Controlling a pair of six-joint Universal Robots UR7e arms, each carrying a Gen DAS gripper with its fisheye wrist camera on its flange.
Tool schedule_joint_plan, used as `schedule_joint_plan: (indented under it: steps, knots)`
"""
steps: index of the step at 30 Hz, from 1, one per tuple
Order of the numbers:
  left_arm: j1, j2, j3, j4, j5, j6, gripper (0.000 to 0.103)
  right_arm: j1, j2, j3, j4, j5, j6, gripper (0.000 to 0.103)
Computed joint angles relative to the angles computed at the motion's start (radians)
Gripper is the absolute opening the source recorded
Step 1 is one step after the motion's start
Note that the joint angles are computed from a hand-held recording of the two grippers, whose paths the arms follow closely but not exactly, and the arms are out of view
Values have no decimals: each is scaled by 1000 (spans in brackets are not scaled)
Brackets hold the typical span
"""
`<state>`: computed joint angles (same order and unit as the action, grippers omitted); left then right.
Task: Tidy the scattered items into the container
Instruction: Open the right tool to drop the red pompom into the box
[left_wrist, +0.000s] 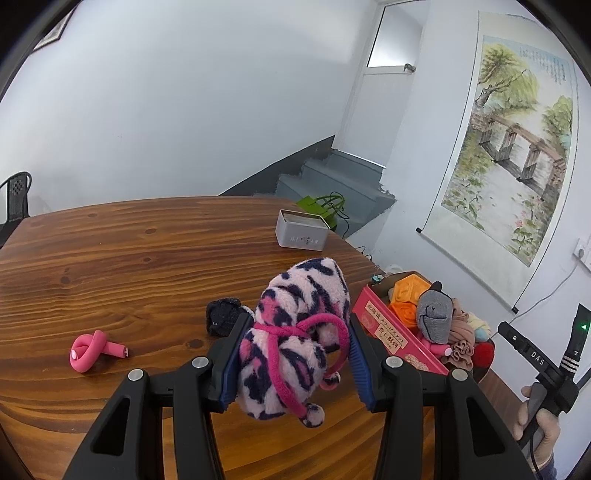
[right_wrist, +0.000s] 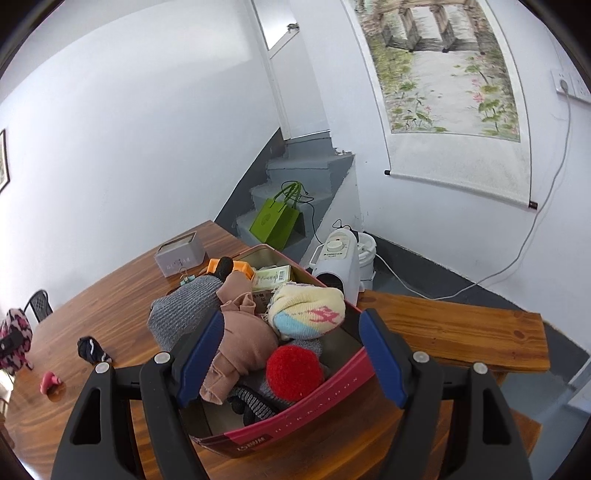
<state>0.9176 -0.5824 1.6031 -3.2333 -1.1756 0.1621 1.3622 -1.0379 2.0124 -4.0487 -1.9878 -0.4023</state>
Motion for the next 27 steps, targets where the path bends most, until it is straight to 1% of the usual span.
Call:
schedule_joint_plan:
  steps: [5, 10, 12, 15, 17, 20, 23, 25, 27]
  knots:
    - [-16, 38, -37, 28, -8, -9, 50, -11, 23, -14, -79, 9, 11, 79]
    - [-32, 93, -106, 82, -27, -11, 50, -17, 49, -27, -184, 16, -44, 79]
    - [-35, 117, -143, 116, -52, -17, 50, -20, 53, -33, -208, 25, -68, 79]
    - [-47, 166, -213, 161, -63, -11, 50, -28, 60, -41, -240, 35, -91, 80]
    - [-52, 196, -256, 185, -76, -9, 50, -35, 55, -39, -236, 43, -83, 80]
    - [-60, 244, -331, 227, -96, -2, 50, -52, 33, -23, -202, 67, -38, 80]
    - [-67, 292, -408, 273, -117, 6, 50, -62, 22, -14, -192, 70, -5, 80]
    - [-71, 321, -455, 300, -127, 12, 50, -67, 15, -5, -191, 84, 6, 80]
    - [-73, 349, -502, 328, -139, 17, 50, -66, 17, -3, -206, 80, 5, 80]
